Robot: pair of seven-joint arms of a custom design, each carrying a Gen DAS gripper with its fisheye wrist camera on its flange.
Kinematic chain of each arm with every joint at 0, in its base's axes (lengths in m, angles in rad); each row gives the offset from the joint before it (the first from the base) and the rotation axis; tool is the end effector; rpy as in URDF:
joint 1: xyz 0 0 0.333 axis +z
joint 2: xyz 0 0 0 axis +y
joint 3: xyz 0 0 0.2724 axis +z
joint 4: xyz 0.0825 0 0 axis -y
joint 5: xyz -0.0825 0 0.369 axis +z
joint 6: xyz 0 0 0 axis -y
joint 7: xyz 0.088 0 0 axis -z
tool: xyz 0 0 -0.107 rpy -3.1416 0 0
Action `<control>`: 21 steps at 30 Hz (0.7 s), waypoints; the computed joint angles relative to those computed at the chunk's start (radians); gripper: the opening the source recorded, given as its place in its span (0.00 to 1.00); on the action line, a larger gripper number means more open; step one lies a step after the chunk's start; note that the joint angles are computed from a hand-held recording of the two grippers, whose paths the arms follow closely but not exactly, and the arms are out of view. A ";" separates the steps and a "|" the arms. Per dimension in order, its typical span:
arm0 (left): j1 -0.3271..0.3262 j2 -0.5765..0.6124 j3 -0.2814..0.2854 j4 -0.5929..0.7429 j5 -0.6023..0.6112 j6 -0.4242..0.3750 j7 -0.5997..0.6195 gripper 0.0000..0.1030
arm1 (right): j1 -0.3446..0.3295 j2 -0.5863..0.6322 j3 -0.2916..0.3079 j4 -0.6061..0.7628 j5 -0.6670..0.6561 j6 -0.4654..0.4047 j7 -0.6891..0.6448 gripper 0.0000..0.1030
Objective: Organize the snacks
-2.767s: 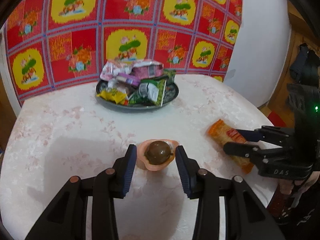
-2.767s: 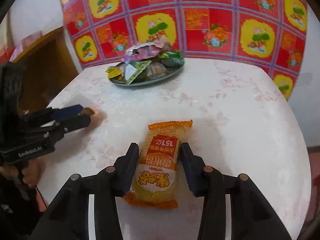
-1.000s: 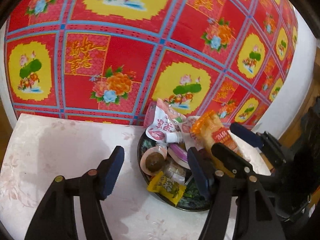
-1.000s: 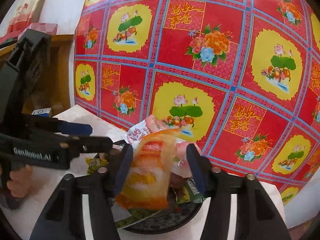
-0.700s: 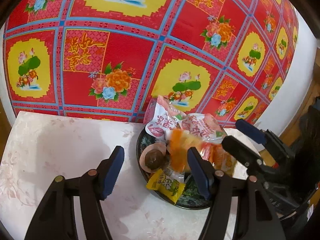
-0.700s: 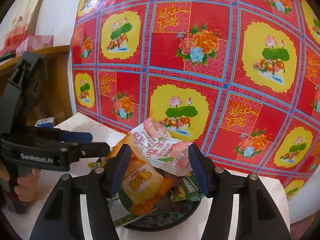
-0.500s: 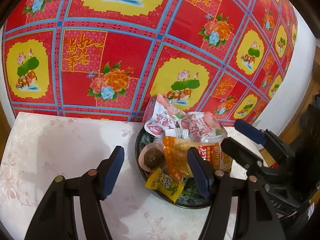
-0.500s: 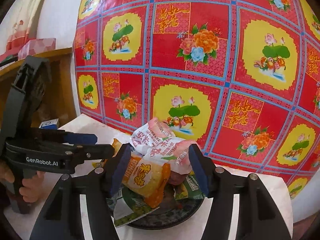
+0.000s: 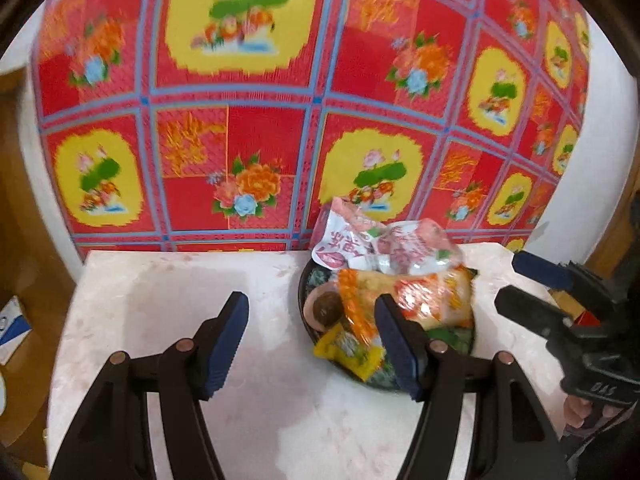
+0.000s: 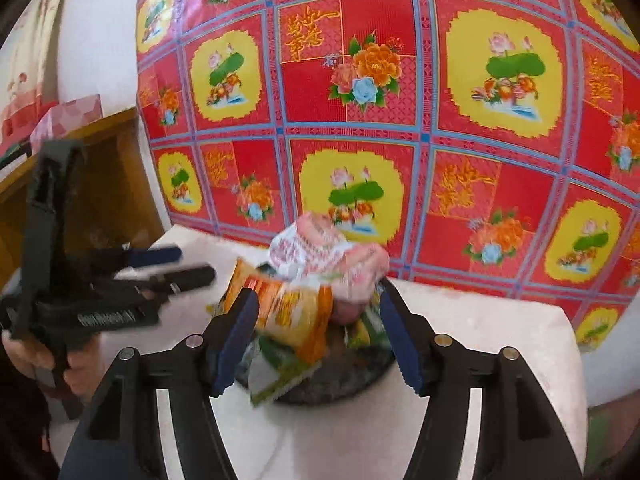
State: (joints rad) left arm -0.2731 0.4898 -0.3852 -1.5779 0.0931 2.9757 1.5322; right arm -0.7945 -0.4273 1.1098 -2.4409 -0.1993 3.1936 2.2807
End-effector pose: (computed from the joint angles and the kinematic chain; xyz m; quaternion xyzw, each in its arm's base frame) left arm 0.5796 -0.3920 0.4553 -0.4262 0.7811 -0.4295 0.1542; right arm 0.4675 0.1996 0.4441 -0.6112 0.6307 -0.3226 0.3529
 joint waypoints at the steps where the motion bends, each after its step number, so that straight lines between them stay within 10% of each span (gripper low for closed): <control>1: -0.018 -0.037 0.028 -0.041 0.018 0.005 -0.025 0.67 | 0.042 -0.032 -0.030 -0.022 0.006 -0.012 0.000 0.63; 8: -0.071 -0.308 0.100 -0.389 0.140 0.080 -0.151 0.71 | 0.357 -0.182 -0.218 -0.170 0.014 -0.088 0.020 0.63; 13: -0.140 -0.440 0.174 -0.562 0.443 0.058 -0.464 0.79 | 0.518 -0.257 -0.268 -0.258 0.011 -0.146 0.099 0.63; 21: -0.076 -0.490 0.118 -0.687 0.702 0.054 -0.767 0.79 | 0.577 -0.398 -0.150 -0.359 -0.008 -0.303 0.374 0.63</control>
State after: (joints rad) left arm -0.3495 -0.0006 -0.2674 -2.2652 0.7954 3.0299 0.7653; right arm -0.2175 -0.8249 0.9601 -2.7996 -0.2070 2.8905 2.6546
